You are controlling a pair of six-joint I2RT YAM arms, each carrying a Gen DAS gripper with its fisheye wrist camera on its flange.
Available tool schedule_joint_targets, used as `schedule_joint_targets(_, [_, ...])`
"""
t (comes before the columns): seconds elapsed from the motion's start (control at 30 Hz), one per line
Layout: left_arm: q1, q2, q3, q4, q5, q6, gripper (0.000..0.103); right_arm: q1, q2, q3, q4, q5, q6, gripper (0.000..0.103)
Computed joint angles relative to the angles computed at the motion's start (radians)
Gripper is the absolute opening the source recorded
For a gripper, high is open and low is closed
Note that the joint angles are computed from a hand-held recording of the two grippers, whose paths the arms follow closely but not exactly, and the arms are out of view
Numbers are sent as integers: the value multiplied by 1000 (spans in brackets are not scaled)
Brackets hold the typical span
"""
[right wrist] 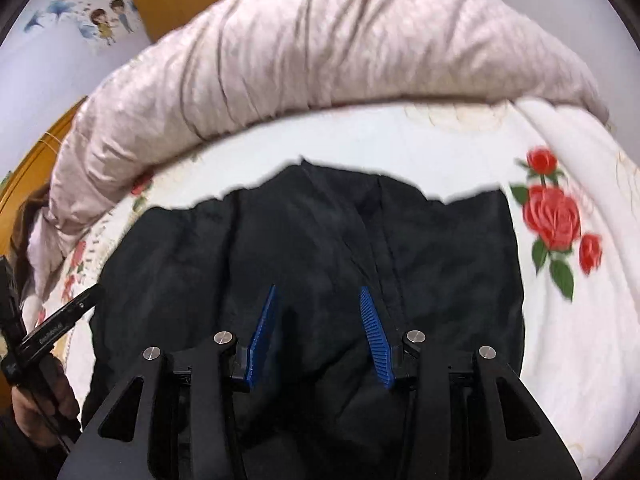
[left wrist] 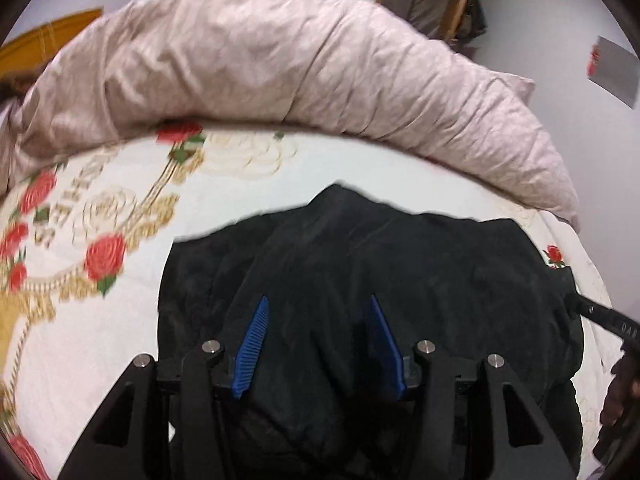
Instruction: Fold large clothes
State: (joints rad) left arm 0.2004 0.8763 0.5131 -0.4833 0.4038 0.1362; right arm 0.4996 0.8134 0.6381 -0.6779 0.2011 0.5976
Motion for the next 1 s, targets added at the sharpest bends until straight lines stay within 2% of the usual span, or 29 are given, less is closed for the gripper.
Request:
schedule_joint_targets(0.1, [-58, 59, -15, 63, -73, -5, 55, -32, 70, -19, 54, -24, -26, 43])
schedule_joint_targets(0.17, [-49, 127, -38, 111, -76, -14, 56, -91, 114, -66, 97, -74, -54, 43])
schedule_joint_targets(0.23, [-35, 138, -53, 131, -65, -7, 56, -107, 95, -85, 102, -89, -61, 43])
schedule_joint_targets(0.33, [-19, 58, -33, 40, -53, 5, 54, -38, 44, -38, 8, -17, -4, 43])
schedule_joint_targets(0.43, [41, -102, -26, -101, 53, 39, 54, 102, -46, -4, -50, 54, 85, 43])
schedule_joint_targets(0.53, [46, -232, -45, -225, 113, 57, 54, 276, -18, -8, -20, 108, 183, 44])
schedule_joint_targets(0.6, [-28, -274, -88, -233, 72, 34, 54, 316, 55, -31, 32, 93, 205, 44])
schedule_joint_targets(0.7, [-147, -237, -170, -141, -24, -49, 57, 293, 142, -102, 149, 64, 193, 44])
schedule_joint_targets(0.8, [-184, -216, -169, -116, -66, -70, 57, 291, 155, -73, 120, 64, 194, 43])
schedule_joint_targets(0.9, [-164, -268, -109, -236, -51, -53, 54, 369, 102, -22, 7, 121, 256, 43])
schedule_joint_targets(1.0, [-133, -431, -92, -387, 1, -16, 54, 551, 43, -6, -82, 231, 380, 43])
